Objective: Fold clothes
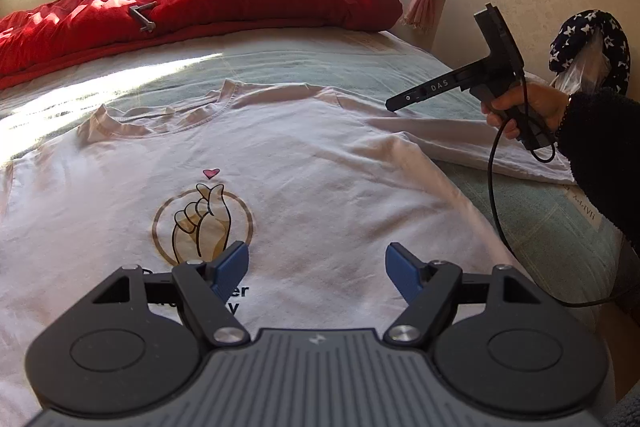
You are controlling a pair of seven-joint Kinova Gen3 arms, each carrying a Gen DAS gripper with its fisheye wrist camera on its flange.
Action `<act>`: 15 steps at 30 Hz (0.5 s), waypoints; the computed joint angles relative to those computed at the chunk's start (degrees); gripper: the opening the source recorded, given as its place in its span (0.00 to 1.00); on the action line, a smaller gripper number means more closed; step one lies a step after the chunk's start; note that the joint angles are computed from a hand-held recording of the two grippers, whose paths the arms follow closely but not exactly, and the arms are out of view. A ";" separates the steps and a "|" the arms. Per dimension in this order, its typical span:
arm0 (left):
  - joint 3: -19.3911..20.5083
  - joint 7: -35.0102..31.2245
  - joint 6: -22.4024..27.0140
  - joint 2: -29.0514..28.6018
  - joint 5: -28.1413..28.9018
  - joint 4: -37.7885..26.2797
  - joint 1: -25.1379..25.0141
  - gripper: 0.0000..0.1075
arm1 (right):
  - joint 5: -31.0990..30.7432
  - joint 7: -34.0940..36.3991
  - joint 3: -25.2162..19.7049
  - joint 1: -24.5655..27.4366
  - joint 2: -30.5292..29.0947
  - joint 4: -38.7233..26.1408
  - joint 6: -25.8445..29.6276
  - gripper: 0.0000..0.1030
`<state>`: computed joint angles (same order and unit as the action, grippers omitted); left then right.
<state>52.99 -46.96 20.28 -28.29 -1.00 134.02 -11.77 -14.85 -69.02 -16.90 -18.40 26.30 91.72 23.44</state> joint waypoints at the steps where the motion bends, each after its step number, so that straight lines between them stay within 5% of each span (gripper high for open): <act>1: 0.33 -0.03 -0.28 0.16 -0.10 0.15 -0.50 0.71 | 0.64 -0.15 0.35 -0.43 0.70 -0.54 0.57 0.41; 3: 1.27 -0.16 -0.85 0.46 -0.32 0.39 -1.61 0.71 | -0.34 2.04 -1.49 0.86 0.46 0.96 -0.78 0.34; 5: 1.95 -0.22 -1.56 0.68 -0.24 0.71 -2.40 0.71 | 0.33 2.08 -0.62 -0.61 -0.59 3.34 -4.40 0.03; 8: 2.31 -0.29 -2.60 0.88 0.30 1.26 -2.78 0.71 | 3.66 -1.54 2.76 -4.40 -1.15 3.79 -7.64 0.02; 12: 1.55 -0.49 -2.38 0.32 1.01 1.44 -1.75 0.71 | 8.09 -7.41 8.10 -9.40 1.01 -1.05 -3.83 0.03; 15: 0.15 -0.78 -1.72 -0.75 1.24 1.64 -0.42 0.71 | 10.95 -13.62 11.22 -12.13 0.14 -0.28 -4.48 0.15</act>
